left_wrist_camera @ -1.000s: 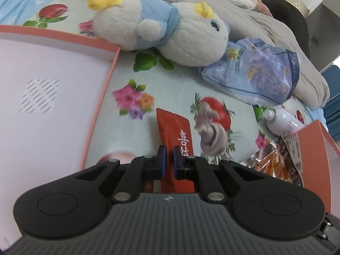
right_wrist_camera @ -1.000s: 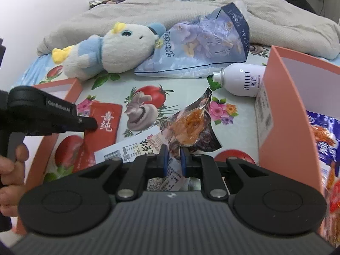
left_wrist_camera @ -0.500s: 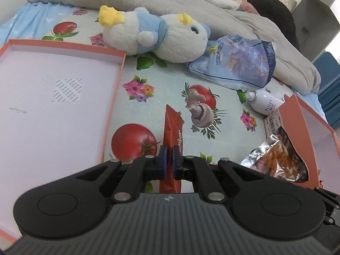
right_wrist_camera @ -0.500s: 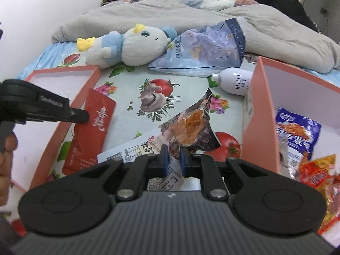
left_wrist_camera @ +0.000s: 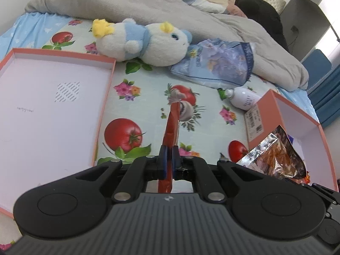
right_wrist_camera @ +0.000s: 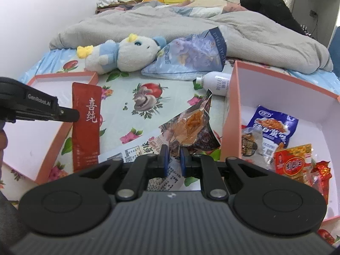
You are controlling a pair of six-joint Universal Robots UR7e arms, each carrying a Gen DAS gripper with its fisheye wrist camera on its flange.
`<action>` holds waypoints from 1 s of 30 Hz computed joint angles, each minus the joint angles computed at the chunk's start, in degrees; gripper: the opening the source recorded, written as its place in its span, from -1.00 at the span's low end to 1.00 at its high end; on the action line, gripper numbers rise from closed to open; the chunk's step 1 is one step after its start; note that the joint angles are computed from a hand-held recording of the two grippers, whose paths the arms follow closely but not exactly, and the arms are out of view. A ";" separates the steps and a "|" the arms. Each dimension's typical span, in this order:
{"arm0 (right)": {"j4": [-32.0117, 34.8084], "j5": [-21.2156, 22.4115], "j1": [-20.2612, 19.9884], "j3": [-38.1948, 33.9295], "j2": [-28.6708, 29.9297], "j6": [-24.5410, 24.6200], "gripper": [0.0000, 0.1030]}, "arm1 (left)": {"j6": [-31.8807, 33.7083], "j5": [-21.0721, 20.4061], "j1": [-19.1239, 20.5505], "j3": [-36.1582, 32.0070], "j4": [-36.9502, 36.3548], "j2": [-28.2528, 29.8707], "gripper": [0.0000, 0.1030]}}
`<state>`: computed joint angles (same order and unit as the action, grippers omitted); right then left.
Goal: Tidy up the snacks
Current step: 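Lift both packets and carry them over the deep pink box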
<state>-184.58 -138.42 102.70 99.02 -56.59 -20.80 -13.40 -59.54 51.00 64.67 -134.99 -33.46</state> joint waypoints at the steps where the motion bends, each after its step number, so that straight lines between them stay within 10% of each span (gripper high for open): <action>1: -0.20 -0.14 0.12 0.08 -0.21 -0.06 -0.71 | -0.08 -0.02 -0.31 0.08 0.00 -0.16 -0.92; 30: -7.08 -5.61 4.15 -1.27 -10.54 -8.62 -0.72 | 4.21 -3.42 -11.95 -17.72 4.50 7.37 -0.93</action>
